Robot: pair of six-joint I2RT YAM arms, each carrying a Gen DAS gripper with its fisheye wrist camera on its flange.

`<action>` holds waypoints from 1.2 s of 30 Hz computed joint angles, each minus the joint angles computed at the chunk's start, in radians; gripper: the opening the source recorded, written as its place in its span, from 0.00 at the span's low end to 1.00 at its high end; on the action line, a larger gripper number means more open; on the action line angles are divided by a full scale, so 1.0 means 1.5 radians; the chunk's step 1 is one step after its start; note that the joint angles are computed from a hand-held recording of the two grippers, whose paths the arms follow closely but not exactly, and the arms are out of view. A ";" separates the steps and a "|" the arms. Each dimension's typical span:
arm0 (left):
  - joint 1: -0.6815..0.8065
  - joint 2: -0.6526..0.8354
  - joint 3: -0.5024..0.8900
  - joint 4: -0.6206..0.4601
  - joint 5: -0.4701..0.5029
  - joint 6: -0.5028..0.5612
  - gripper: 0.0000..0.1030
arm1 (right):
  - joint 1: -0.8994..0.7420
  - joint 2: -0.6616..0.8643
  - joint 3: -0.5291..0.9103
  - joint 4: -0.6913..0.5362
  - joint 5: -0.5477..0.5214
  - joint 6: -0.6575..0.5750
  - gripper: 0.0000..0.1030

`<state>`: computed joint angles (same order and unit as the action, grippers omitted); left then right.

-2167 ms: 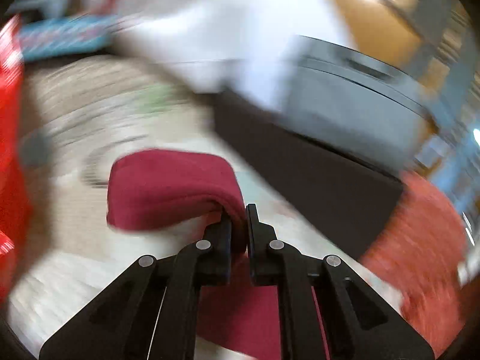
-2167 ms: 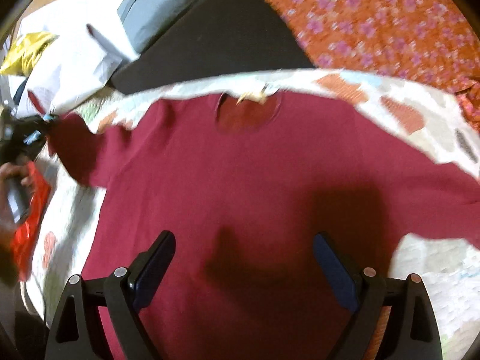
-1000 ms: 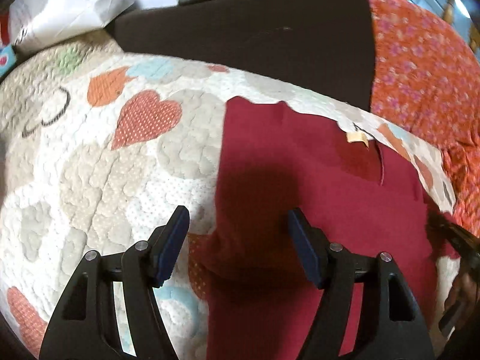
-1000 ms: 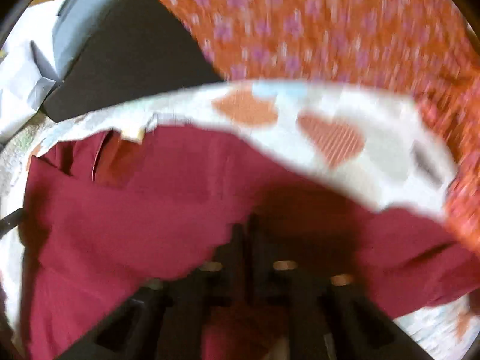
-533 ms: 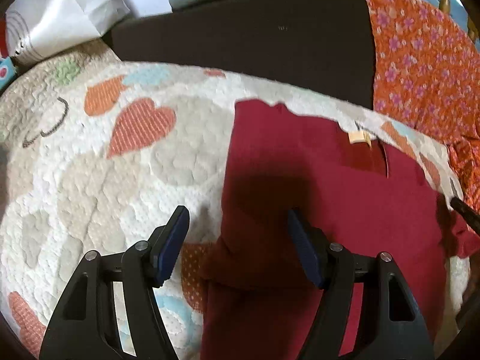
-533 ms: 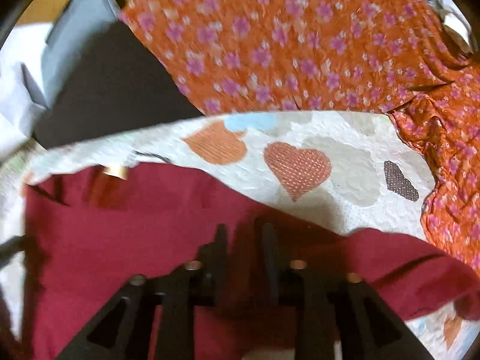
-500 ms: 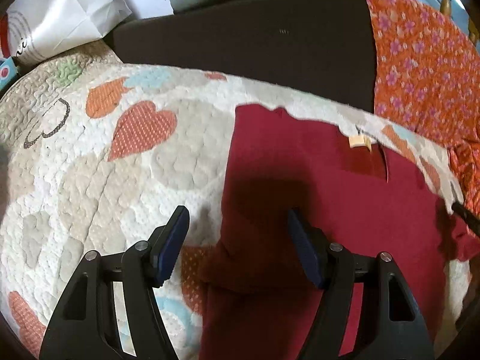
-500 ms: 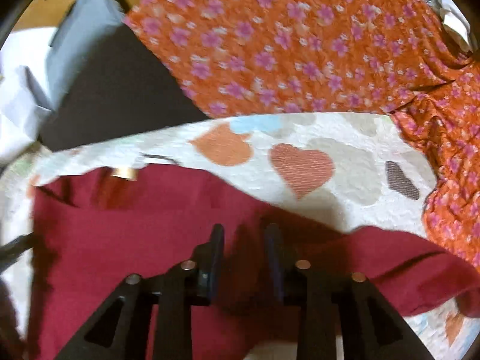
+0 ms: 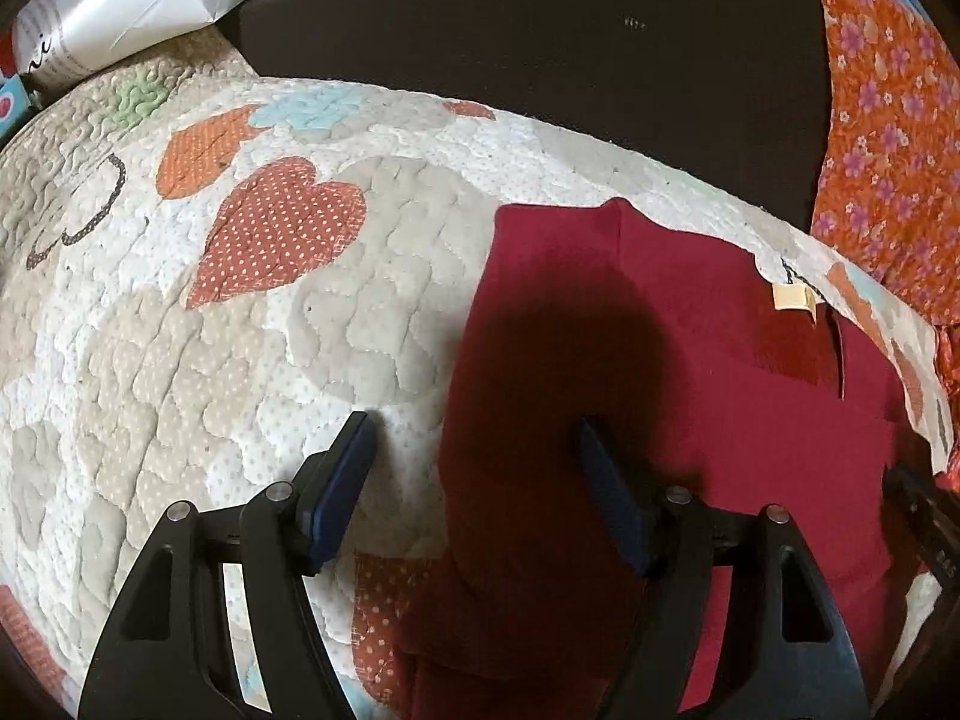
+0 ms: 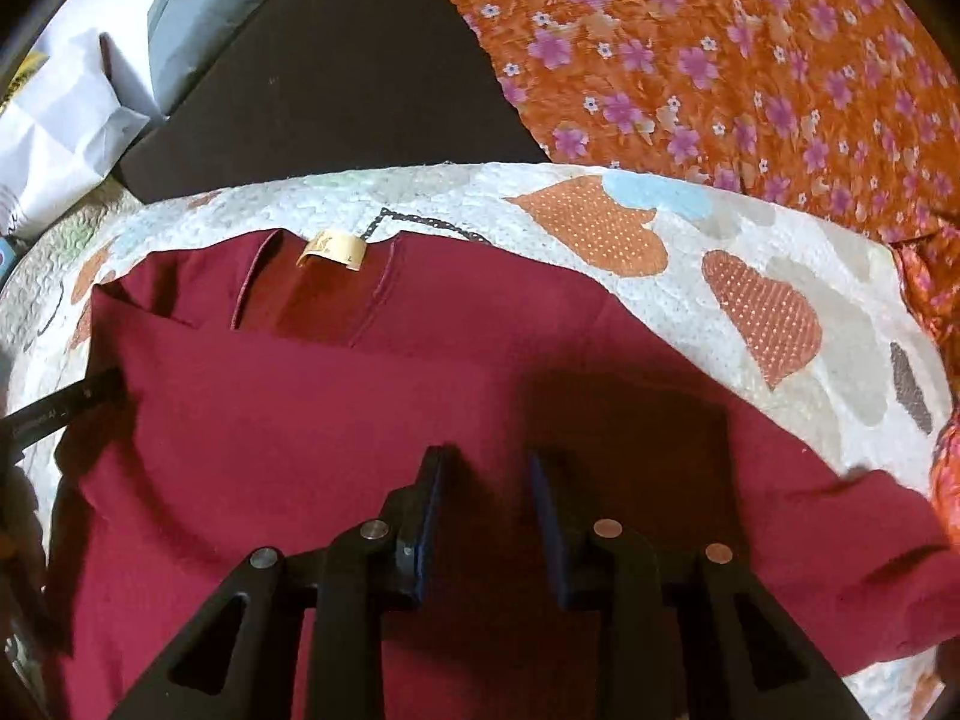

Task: Fold small clothes

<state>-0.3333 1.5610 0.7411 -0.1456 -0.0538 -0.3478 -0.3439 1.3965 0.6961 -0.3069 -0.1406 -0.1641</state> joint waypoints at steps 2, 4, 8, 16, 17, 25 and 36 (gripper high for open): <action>0.002 -0.007 -0.010 0.012 0.002 0.000 0.70 | -0.009 -0.038 -0.006 -0.030 -0.025 -0.013 0.27; 0.001 -0.014 -0.020 0.016 0.000 0.002 0.70 | -0.017 -0.089 -0.030 -0.051 -0.034 -0.028 0.27; 0.005 -0.021 -0.027 0.015 0.002 0.000 0.70 | -0.032 -0.129 -0.080 -0.056 -0.038 -0.031 0.29; -0.012 -0.070 -0.059 -0.003 -0.033 0.017 0.69 | -0.040 -0.153 -0.095 -0.074 -0.035 -0.027 0.30; -0.013 -0.077 -0.060 -0.008 -0.036 0.017 0.69 | -0.041 -0.158 -0.098 -0.077 -0.037 -0.026 0.31; -0.011 -0.134 -0.065 -0.071 0.009 -0.012 0.69 | -0.110 -0.150 -0.076 -0.132 -0.104 -0.027 0.37; -0.058 -0.169 -0.059 -0.102 0.014 -0.033 0.69 | -0.695 -0.070 0.061 -0.255 -0.271 -0.156 0.46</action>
